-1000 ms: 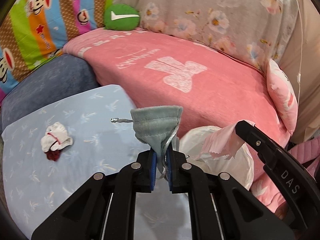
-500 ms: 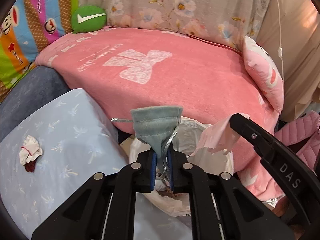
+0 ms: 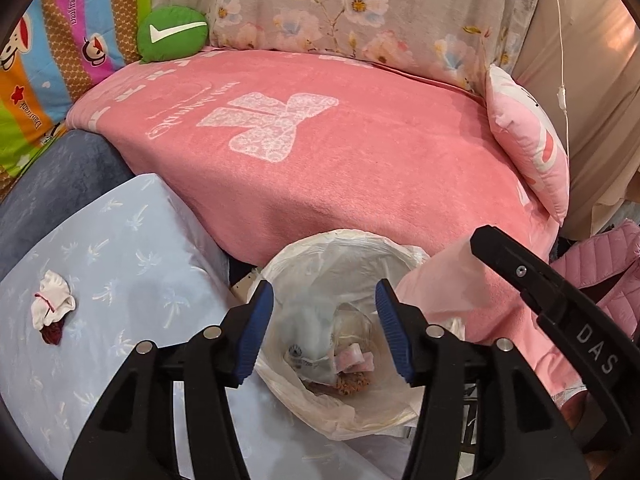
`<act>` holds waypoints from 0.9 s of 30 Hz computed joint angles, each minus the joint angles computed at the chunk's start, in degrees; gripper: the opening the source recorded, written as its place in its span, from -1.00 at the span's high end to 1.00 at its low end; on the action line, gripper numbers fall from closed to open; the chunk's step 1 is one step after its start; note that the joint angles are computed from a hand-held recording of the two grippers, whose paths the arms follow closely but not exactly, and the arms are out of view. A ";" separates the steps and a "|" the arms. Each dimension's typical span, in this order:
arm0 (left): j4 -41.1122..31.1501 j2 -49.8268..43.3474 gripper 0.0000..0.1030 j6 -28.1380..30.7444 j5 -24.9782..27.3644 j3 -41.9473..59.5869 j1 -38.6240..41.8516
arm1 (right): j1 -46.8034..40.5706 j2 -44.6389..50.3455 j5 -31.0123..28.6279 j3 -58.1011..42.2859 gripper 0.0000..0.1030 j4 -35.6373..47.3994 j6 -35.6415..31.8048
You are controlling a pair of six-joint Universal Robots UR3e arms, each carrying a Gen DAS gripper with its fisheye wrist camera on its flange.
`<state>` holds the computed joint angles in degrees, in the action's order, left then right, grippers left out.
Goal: Collect trash
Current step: 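Open the left tool to drop the pouch while the right tool releases the pink cloth into the bin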
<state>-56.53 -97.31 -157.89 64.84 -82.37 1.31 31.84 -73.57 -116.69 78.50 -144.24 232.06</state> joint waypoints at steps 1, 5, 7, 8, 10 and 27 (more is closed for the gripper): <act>-0.15 -0.05 0.00 0.03 0.09 0.08 0.11 | -0.06 0.13 0.11 -0.16 0.84 0.16 0.10; -0.45 -0.32 0.00 -0.21 0.04 0.31 0.87 | -0.03 0.71 0.44 -0.73 0.84 0.32 0.13; -0.65 -0.32 -0.01 -0.26 -0.11 0.24 1.30 | 0.11 1.02 0.61 -1.05 0.83 0.43 0.12; -0.56 -0.25 -0.01 -0.37 -0.01 0.12 1.40 | 0.09 1.12 0.66 -1.15 0.83 0.50 0.00; -0.26 -0.16 -0.01 -0.36 -0.03 -0.12 1.74 | 0.23 1.46 0.74 -1.57 0.83 0.68 -0.17; 1.83 1.70 -0.01 0.38 0.05 -3.60 5.05 | 2.18 5.87 1.44 -7.11 0.69 5.05 -0.85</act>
